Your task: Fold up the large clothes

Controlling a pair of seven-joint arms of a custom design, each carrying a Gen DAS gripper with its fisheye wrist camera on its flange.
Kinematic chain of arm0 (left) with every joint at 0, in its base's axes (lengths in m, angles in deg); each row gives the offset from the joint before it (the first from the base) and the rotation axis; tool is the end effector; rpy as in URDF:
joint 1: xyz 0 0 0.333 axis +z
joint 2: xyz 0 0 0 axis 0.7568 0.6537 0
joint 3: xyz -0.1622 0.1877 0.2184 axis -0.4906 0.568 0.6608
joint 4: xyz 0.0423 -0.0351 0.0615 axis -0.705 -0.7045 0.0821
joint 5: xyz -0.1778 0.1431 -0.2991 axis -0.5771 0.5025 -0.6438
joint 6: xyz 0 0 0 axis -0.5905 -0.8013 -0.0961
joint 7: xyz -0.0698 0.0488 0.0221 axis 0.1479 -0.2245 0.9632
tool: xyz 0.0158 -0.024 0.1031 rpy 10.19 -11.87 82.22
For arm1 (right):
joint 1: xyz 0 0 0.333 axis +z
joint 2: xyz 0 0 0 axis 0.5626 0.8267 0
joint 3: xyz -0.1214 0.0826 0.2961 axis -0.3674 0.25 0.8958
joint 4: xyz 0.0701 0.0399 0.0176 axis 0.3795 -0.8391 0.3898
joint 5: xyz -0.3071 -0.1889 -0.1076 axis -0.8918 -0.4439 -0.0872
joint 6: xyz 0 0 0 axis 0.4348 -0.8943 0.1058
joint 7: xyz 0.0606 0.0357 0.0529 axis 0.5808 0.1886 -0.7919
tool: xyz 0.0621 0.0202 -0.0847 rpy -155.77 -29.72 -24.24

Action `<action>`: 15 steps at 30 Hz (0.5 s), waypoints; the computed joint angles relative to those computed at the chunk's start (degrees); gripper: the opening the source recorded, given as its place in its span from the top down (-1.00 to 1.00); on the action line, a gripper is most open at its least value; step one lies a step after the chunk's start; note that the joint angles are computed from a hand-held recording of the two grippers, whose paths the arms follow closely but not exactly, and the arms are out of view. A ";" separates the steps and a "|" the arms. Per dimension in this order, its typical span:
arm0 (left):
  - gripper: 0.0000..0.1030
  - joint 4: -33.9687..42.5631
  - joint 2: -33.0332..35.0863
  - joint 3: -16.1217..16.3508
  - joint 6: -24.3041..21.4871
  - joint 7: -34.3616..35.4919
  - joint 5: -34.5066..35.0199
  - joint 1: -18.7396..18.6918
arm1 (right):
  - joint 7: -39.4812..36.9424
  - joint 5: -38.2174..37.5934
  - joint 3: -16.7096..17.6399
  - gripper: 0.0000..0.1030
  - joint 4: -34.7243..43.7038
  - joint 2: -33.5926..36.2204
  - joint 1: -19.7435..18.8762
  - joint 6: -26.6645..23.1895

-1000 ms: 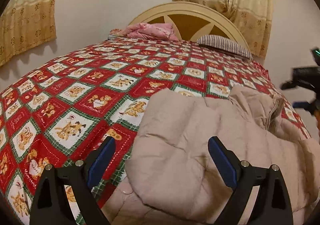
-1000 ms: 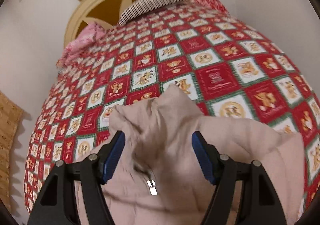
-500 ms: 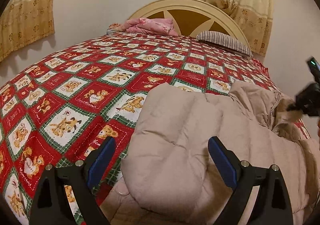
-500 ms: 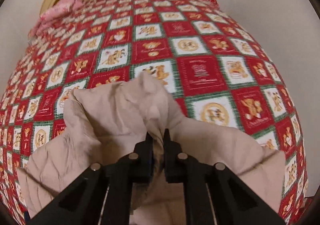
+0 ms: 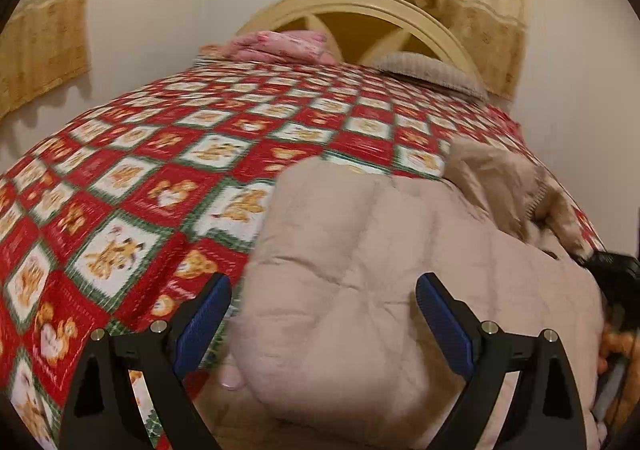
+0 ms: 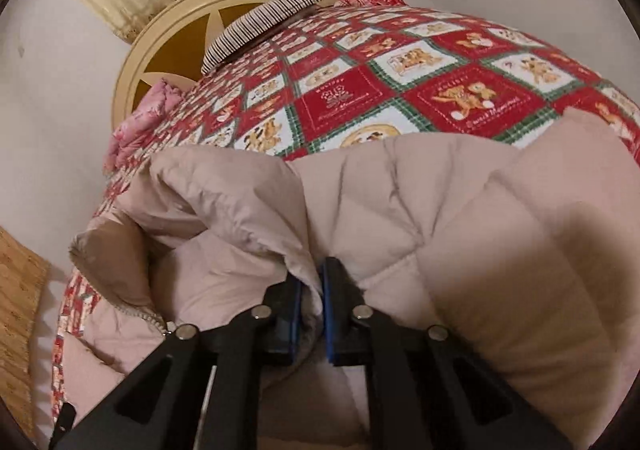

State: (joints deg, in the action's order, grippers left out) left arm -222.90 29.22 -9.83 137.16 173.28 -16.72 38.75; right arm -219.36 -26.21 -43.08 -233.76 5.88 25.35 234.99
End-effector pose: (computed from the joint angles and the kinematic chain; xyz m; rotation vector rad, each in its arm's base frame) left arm 0.4516 -0.0776 0.5413 -1.6180 1.8809 -1.0214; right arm 0.4033 0.1289 0.4499 -0.9421 2.1733 -0.4118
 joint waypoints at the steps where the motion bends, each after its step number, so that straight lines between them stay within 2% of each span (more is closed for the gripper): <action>1: -0.82 0.38 -0.79 1.14 -1.14 1.64 -0.66 -1.38 | 0.34 -0.28 0.27 0.83 0.02 0.13 -0.56 0.64; 2: -0.82 0.64 -1.74 1.90 -1.19 3.15 -1.61 -2.63 | 0.41 -0.28 0.37 0.83 0.03 0.23 -0.85 0.97; 4: -0.82 1.58 -3.42 2.78 2.62 6.75 -3.77 -6.10 | 0.47 -0.54 0.98 0.83 0.56 0.51 -1.67 1.13; 6: -0.83 4.73 -2.60 0.51 3.83 6.98 -1.72 -5.94 | 0.96 -0.96 1.59 0.82 0.30 0.39 -2.78 2.18; 7: -0.84 7.78 -0.98 -1.72 2.09 6.02 0.78 -4.64 | 1.62 -1.39 2.61 0.82 -0.13 0.19 -4.08 3.06; 9: -0.84 14.00 3.45 -4.07 -2.32 4.68 3.78 -4.20 | 1.97 -1.24 4.20 0.82 -0.73 -0.26 -5.83 4.12; 10: -0.84 15.97 5.49 -5.92 -2.82 2.77 5.64 -3.25 | 2.00 -0.98 5.01 0.82 -1.19 -0.60 -6.69 4.69; 12: -0.84 21.48 11.36 -11.63 -5.54 -6.97 15.50 0.92 | 1.18 0.27 5.80 0.82 -1.55 -0.77 -7.59 5.47; 15: -0.84 30.49 19.79 -13.97 -13.16 -22.47 30.18 1.50 | 0.19 2.04 7.52 0.82 -2.27 -1.33 -9.40 6.81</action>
